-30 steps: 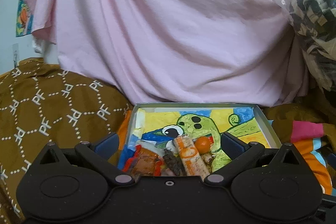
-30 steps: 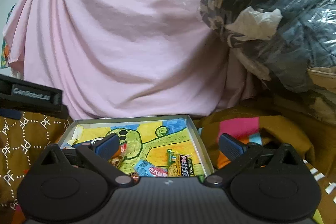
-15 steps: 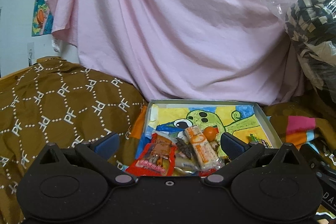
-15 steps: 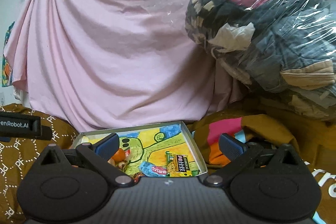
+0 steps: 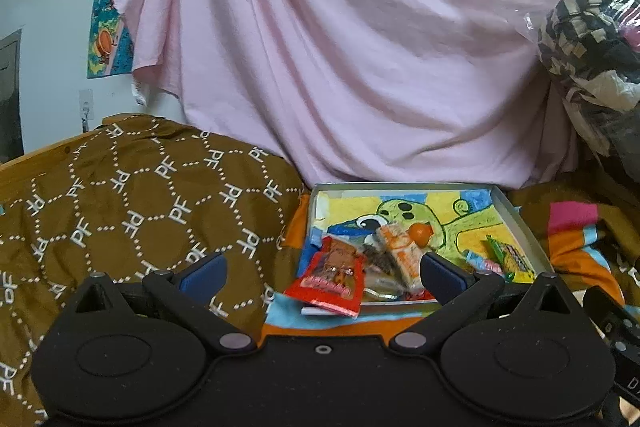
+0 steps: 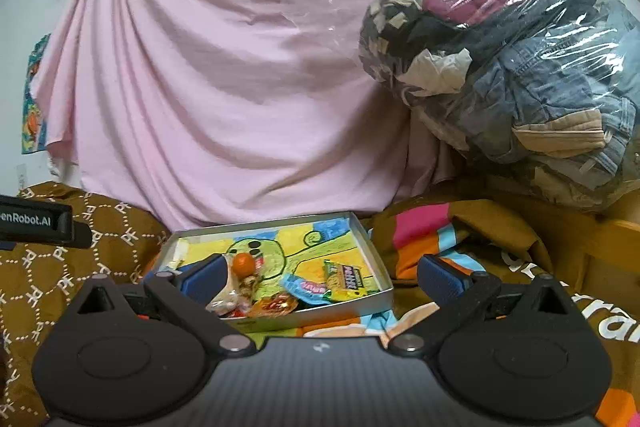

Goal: Organize snacks
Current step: 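Open both tools and withdraw them from the tray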

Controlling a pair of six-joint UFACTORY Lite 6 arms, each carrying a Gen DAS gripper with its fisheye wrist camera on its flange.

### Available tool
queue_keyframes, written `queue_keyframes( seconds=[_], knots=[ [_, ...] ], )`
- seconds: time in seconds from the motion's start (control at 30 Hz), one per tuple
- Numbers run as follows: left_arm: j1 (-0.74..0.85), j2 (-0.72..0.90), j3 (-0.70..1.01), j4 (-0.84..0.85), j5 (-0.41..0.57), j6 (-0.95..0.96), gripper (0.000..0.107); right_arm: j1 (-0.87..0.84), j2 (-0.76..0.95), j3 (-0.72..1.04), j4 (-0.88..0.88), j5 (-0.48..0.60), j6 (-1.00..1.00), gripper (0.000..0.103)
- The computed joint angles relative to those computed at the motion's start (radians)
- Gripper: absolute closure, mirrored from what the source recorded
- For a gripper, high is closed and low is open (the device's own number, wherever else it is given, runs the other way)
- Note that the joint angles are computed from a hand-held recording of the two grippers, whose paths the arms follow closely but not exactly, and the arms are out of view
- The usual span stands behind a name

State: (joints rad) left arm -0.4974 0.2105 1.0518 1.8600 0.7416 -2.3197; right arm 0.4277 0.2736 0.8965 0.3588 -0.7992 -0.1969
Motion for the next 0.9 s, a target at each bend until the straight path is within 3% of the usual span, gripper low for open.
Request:
queue_keyframes(
  seconds=[0.33, 0.9],
  knots=[
    [-0.072, -0.126, -0.211, 0.008, 0.090, -0.087, 0.005, 0.079, -0.102, -0.137, 0.055, -0.055, -0.043, 0.000],
    [-0.146, -0.325, -0.471, -0.035, 0.160, -0.107, 0.005, 0.189, -0.220, -0.278, 0.128, -0.029, -0.040, 0.000]
  ],
)
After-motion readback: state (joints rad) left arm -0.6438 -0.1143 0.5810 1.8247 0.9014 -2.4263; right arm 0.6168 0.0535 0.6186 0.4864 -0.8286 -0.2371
